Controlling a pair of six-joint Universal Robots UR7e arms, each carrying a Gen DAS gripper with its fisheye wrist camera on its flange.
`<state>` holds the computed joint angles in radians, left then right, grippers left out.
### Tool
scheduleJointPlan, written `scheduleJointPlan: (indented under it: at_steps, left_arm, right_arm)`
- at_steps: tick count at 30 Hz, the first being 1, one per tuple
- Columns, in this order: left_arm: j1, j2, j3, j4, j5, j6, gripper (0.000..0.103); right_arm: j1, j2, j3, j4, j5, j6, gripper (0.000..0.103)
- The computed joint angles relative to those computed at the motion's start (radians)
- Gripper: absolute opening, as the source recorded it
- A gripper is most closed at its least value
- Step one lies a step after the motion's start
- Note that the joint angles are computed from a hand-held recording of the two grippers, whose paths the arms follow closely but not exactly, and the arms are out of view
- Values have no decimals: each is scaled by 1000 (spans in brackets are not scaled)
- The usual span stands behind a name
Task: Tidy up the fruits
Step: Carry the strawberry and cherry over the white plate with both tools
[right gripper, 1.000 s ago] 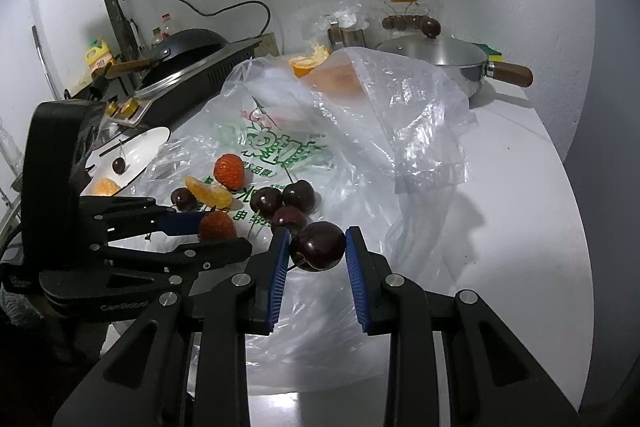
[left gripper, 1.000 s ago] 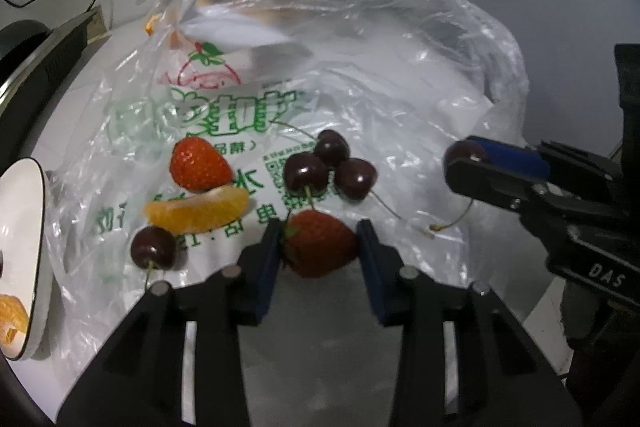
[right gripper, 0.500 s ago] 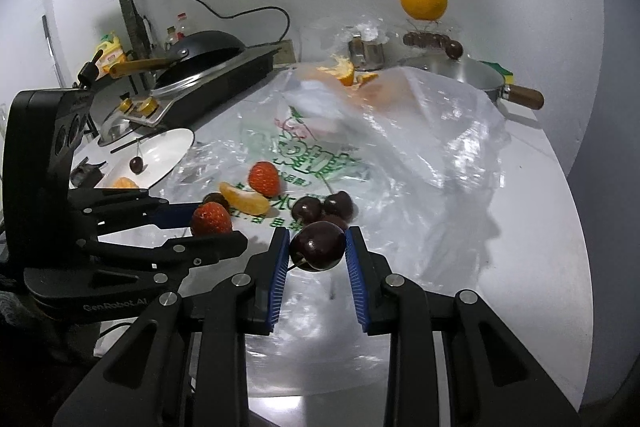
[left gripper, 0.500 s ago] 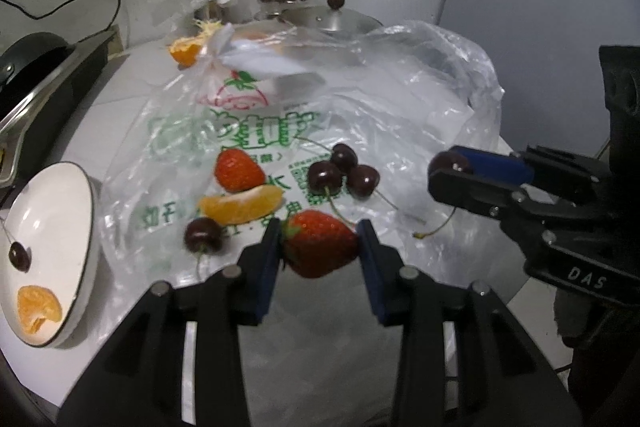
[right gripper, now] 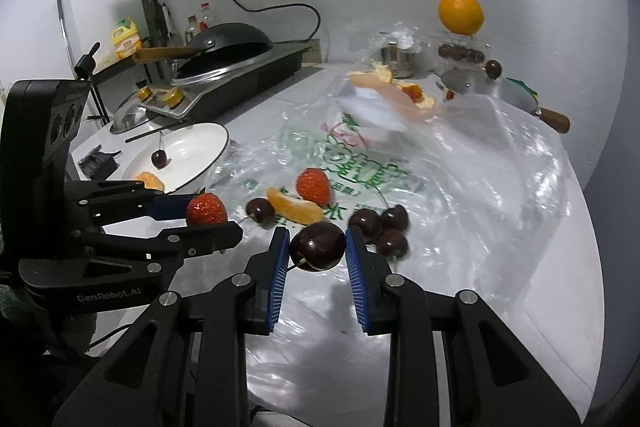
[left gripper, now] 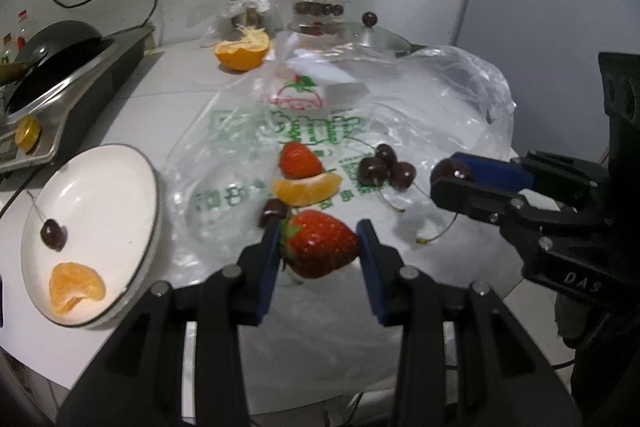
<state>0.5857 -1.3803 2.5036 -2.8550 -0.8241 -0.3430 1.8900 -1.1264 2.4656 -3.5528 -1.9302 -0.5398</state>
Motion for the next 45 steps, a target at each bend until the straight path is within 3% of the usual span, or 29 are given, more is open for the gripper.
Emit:
scheduleJointPlan:
  at_steps: [27,45]
  left_arm:
    - [89,-387,94,138,66,52,39]
    - [185,-535,100,175,103,127,39]
  right_arm:
    - [186,224,-162,42,-110,82,30]
    - [253,343,-283,125,-118,115,31]
